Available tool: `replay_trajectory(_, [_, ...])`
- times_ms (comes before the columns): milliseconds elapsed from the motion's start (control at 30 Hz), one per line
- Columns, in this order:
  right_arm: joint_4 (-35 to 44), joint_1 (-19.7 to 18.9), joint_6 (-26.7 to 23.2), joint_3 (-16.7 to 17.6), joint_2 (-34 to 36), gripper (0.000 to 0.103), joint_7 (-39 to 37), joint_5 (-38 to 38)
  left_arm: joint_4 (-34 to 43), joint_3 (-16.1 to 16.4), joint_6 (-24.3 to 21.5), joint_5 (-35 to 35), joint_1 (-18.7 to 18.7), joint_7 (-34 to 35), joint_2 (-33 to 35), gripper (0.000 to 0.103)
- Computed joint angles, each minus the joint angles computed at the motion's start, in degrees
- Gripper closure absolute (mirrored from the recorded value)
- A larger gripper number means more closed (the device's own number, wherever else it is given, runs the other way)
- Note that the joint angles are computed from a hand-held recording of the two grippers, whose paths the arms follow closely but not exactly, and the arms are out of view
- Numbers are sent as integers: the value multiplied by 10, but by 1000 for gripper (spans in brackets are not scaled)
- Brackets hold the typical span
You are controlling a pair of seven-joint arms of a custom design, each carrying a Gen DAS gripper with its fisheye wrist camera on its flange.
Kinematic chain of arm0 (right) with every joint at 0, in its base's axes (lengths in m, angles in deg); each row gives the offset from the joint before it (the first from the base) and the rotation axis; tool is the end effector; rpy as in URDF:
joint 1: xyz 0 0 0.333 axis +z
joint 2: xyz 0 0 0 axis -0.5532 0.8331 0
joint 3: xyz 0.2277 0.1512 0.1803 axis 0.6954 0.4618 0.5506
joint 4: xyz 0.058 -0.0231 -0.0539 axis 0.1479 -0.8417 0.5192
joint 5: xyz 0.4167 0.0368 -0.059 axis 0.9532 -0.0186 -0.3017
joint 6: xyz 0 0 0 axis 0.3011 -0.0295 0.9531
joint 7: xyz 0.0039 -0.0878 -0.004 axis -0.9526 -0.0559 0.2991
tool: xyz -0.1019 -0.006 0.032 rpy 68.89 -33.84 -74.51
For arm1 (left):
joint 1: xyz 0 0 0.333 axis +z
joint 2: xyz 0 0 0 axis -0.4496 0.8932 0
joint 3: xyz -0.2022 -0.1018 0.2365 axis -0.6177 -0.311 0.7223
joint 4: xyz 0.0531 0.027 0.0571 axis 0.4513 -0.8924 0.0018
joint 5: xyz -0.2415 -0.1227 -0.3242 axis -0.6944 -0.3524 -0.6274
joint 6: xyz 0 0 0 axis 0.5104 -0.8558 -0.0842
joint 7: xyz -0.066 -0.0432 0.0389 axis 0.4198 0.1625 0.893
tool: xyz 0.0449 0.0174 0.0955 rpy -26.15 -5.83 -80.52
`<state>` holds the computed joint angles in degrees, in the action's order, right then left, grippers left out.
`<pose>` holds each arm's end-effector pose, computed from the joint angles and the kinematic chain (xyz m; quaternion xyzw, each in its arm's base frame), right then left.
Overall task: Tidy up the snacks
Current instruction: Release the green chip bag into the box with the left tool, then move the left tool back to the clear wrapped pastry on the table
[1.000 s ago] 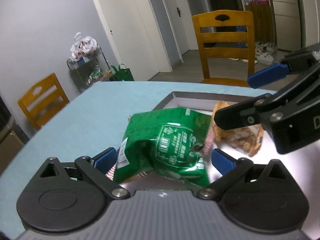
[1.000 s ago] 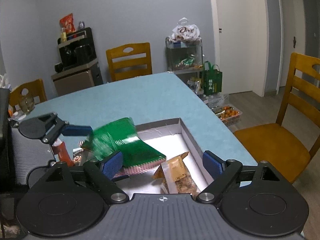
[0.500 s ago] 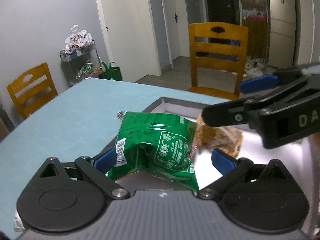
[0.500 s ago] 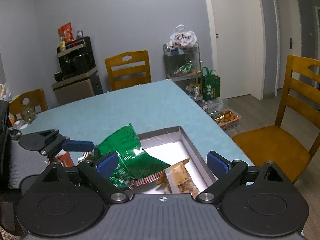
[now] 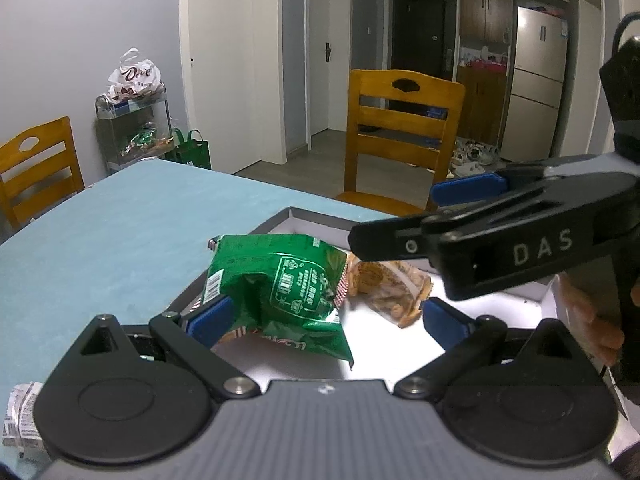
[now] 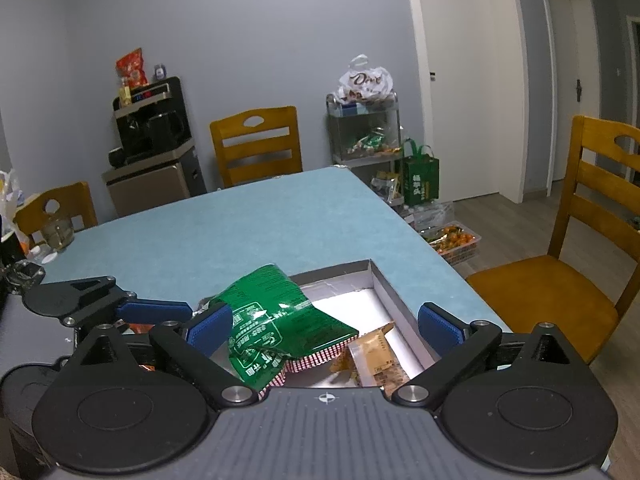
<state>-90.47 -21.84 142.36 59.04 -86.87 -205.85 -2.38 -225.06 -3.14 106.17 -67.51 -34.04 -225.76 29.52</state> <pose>0.3573 0.2394 0.4347 -0.4740 0.7590 -0.3373 0.2923 0.4791 -0.1102 0.4103 -0.1468 0.8714 -0.4614 0.0791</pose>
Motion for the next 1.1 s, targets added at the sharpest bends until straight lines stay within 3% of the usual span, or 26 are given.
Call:
replay_trajectory(367, [32, 18, -23, 4, 30, 2, -9, 1, -15, 32, -44, 7, 29, 9, -32, 1])
replay_trajectory(1100, [114, 78, -71, -15, 112, 1, -31, -20, -1, 70, -23, -7, 90, 34, -35, 1])
